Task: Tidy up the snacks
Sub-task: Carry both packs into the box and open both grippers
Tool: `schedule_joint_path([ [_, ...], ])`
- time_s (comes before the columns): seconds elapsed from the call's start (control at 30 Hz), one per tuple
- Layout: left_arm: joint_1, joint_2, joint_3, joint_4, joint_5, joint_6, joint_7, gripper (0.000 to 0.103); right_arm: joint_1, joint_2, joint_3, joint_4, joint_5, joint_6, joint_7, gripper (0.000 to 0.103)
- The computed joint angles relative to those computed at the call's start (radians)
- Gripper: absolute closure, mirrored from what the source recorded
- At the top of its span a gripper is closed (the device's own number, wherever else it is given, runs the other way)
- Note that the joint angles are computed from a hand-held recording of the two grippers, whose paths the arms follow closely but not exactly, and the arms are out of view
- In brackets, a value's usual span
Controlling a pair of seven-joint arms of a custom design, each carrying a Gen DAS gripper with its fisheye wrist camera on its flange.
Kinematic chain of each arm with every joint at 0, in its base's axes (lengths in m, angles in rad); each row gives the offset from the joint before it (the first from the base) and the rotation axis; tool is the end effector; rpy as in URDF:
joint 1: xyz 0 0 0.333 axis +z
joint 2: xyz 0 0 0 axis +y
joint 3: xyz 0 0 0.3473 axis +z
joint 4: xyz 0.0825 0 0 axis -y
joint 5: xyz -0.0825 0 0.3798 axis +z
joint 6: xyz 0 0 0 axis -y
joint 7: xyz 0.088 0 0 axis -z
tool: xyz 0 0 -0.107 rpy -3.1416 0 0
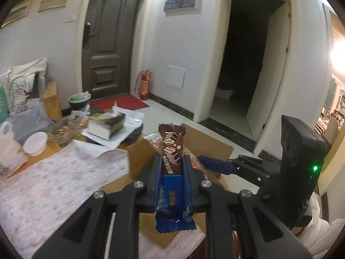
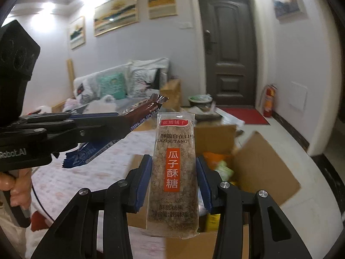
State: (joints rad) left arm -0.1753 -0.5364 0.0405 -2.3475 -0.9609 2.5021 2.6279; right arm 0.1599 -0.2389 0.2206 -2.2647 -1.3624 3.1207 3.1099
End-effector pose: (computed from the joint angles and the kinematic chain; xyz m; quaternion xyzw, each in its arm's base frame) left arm 0.4149 -0.0468 0.6339 -0.4083 0.7680 -0.4684 0.1553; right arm 0.4138 0.2654 0.5579 -0.6630 0.5327 -0.2831 0.4434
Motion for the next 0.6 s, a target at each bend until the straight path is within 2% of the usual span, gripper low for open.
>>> schedule_joint_path([
  [0.17, -0.004, 0.103, -0.059, 0.051, 0.028, 0.05, -0.069, 0.087, -0.024, 0.027, -0.039, -0.013, 0.017, 0.012, -0.025, 0.066],
  [0.3, 0.009, 0.19, -0.091, 0.086, 0.089, 0.077, -0.146, 0.087, -0.009, 0.069, -0.083, -0.023, 0.159, 0.031, -0.184, 0.066],
  [0.37, 0.02, 0.225, -0.106, 0.095, 0.13, 0.085, -0.188, 0.087, -0.011, 0.088, -0.088, -0.024, 0.222, 0.033, -0.255, 0.066],
  [0.5, 0.037, 0.278, -0.12, 0.109, 0.202, 0.071, -0.241, 0.087, -0.031, 0.125, -0.077, -0.01, 0.246, 0.041, -0.281, 0.066],
  [0.6, 0.043, 0.299, -0.123, 0.115, 0.226, 0.059, -0.261, 0.087, -0.038, 0.148, -0.086, -0.009, 0.258, 0.08, -0.291, 0.066],
])
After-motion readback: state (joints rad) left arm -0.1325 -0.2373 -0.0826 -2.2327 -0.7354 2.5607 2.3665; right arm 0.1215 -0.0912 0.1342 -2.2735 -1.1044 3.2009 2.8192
